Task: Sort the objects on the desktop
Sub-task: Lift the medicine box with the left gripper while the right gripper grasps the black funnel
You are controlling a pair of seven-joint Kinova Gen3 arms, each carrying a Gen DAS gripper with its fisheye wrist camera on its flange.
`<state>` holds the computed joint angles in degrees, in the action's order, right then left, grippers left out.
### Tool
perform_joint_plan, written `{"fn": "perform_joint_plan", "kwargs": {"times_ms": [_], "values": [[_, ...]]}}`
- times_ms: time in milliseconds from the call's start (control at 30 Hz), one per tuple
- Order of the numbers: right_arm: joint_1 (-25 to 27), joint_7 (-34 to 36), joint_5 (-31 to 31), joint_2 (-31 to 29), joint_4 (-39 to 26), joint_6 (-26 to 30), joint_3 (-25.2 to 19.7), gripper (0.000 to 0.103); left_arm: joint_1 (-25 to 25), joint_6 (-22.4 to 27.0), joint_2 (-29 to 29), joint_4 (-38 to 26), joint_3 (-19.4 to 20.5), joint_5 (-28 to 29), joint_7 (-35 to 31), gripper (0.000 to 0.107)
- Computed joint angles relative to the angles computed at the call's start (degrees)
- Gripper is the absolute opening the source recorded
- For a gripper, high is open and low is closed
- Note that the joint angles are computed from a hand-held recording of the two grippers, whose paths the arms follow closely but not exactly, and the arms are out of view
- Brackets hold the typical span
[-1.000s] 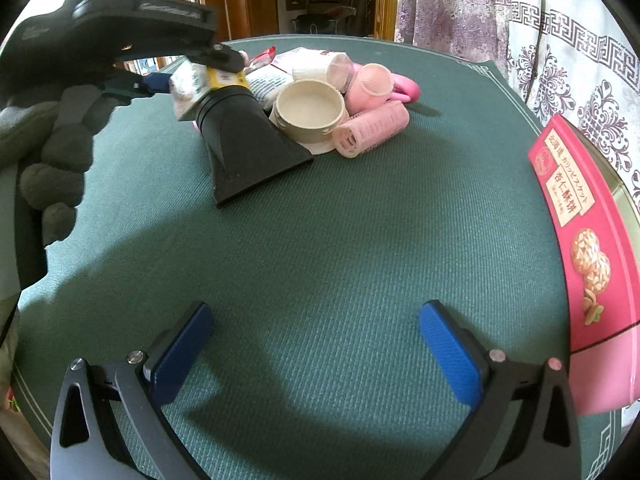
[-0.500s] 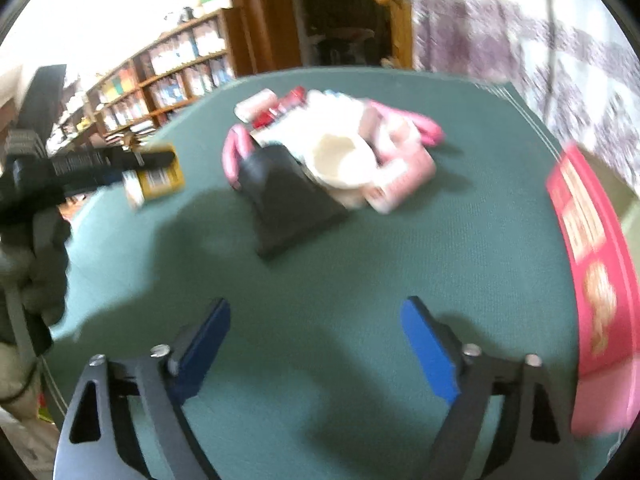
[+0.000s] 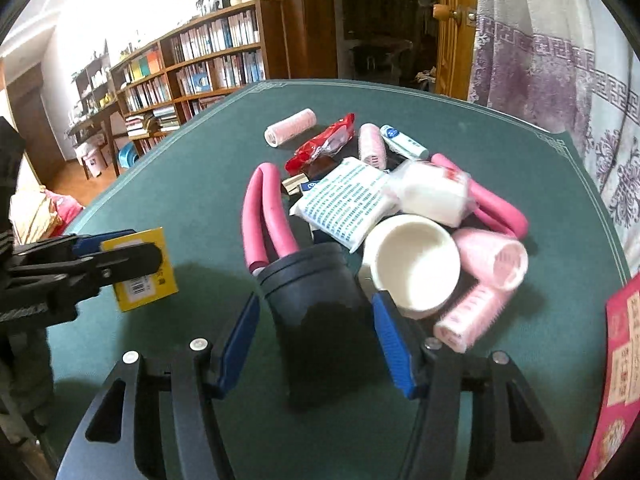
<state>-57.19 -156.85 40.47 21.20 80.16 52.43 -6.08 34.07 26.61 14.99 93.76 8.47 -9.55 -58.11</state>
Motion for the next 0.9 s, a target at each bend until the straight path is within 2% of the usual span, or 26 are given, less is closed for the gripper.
{"fn": "perform_joint_plan", "kwargs": {"times_ms": [200,300,367,500,667,900], "values": [[0.7,0.0,-0.9,0.0,1.0,-1.5,0.2,0.062,1.0,1.1,0.3,-0.8,-0.5,-1.5,0.8,0.055],[0.0,-1.8,0.1,-0.9,2.3,-1.8,0.3,0.057,1.4,1.6,0.3,-1.1,-0.5,-2.1,1.3,0.055],[-0.4,-4.3,1.0,-2.3,4.1,-2.9,0.2,0.053,1.1,1.9,0.2,-1.3,0.2,-1.5,0.6,0.054],[-1.9,-11.7,4.6,-5.6,8.2,-2.8,-0.8,0.052,2.6,2.6,0.3,-2.0,0.1,-2.7,1.2,0.054],[-2.9,-20.3,9.6,-9.2,12.2,0.1,-3.9,0.052,5.5,3.6,0.5,-2.2,-1.0,-6.5,4.2,0.054],[-1.6,-27.5,11.8,-11.9,16.3,1.7,-8.6,0.052,8.4,5.5,2.1,-2.3,-2.2,-11.8,9.7,0.054]]}}
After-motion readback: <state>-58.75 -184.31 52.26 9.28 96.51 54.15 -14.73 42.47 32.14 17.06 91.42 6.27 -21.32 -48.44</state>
